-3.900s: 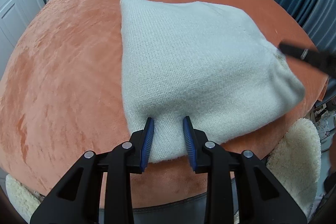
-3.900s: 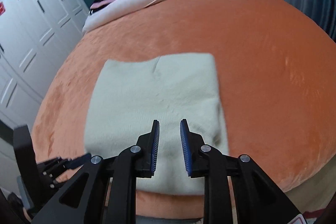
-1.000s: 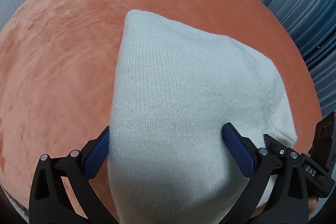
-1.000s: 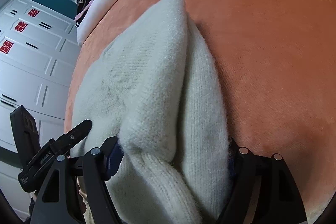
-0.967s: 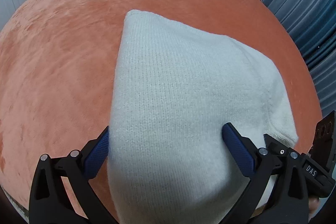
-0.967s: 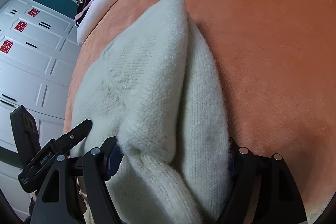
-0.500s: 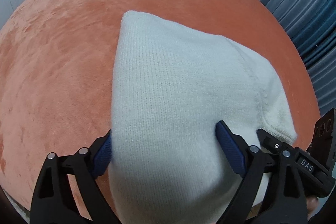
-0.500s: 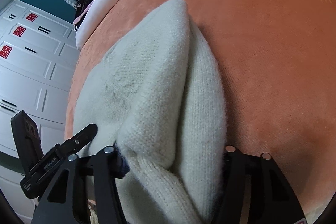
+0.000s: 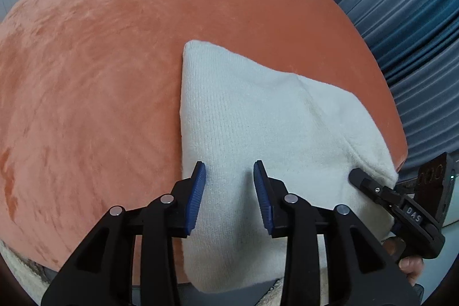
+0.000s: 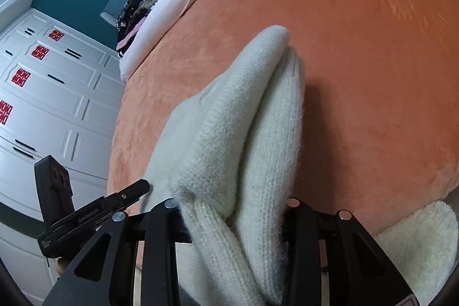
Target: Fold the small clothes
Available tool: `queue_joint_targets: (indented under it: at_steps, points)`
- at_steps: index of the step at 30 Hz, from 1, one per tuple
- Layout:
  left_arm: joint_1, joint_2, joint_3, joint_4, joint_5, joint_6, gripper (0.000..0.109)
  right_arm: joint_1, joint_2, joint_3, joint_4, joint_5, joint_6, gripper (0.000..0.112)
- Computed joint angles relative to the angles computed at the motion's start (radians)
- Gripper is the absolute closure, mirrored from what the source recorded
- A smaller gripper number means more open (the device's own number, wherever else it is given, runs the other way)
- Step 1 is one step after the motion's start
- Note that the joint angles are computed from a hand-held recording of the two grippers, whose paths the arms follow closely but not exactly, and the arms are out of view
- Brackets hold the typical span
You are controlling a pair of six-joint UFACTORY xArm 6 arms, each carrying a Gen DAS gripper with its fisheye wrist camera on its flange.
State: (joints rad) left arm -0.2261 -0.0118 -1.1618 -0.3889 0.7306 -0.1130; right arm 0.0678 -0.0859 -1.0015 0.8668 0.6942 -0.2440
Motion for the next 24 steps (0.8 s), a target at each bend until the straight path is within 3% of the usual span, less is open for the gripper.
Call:
queue_joint_targets:
  at_steps: [2, 5, 7, 10, 12, 14, 15, 17, 18, 24]
  points:
    - [0.022, -0.017, 0.047, -0.074, 0.000, -0.002, 0.035, 0.002, -0.001, 0.026, -0.009, -0.025, 0.002, 0.079]
    - [0.037, -0.016, 0.108, -0.140, -0.049, 0.000, 0.022, -0.020, 0.014, 0.038, 0.074, -0.011, -0.035, 0.077]
    - [0.036, 0.006, 0.112, -0.232, -0.073, 0.067, 0.021, -0.024, 0.027, 0.038, 0.070, -0.011, -0.049, 0.075]
    - [0.034, 0.090, 0.043, -0.412, -0.021, 0.200, 0.022, -0.028, 0.064, 0.023, 0.045, 0.002, -0.026, 0.062]
    - [0.012, 0.142, -0.002, -0.385, -0.016, 0.176, 0.021, -0.024, 0.088, 0.016, 0.040, -0.001, -0.012, 0.056]
    - [-0.003, 0.155, -0.015, -0.363, -0.033, 0.143, 0.025, -0.027, 0.102, 0.010, 0.054, -0.001, -0.016, 0.059]
    - [-0.005, 0.148, -0.016, -0.353, -0.035, 0.126, 0.029, -0.026, 0.097, 0.008, 0.063, -0.002, -0.020, 0.068]
    - [-0.007, 0.113, -0.007, -0.352, -0.044, 0.127, 0.047, -0.022, 0.064, 0.012, 0.085, -0.018, -0.060, 0.076]
    - [-0.007, 0.091, -0.002, -0.353, -0.048, 0.137, 0.050, -0.013, 0.038, 0.015, 0.097, -0.025, -0.085, 0.078]
    - [0.033, -0.094, 0.016, -0.422, -0.073, 0.220, 0.052, 0.082, -0.103, -0.057, 0.057, -0.097, -0.129, 0.079]
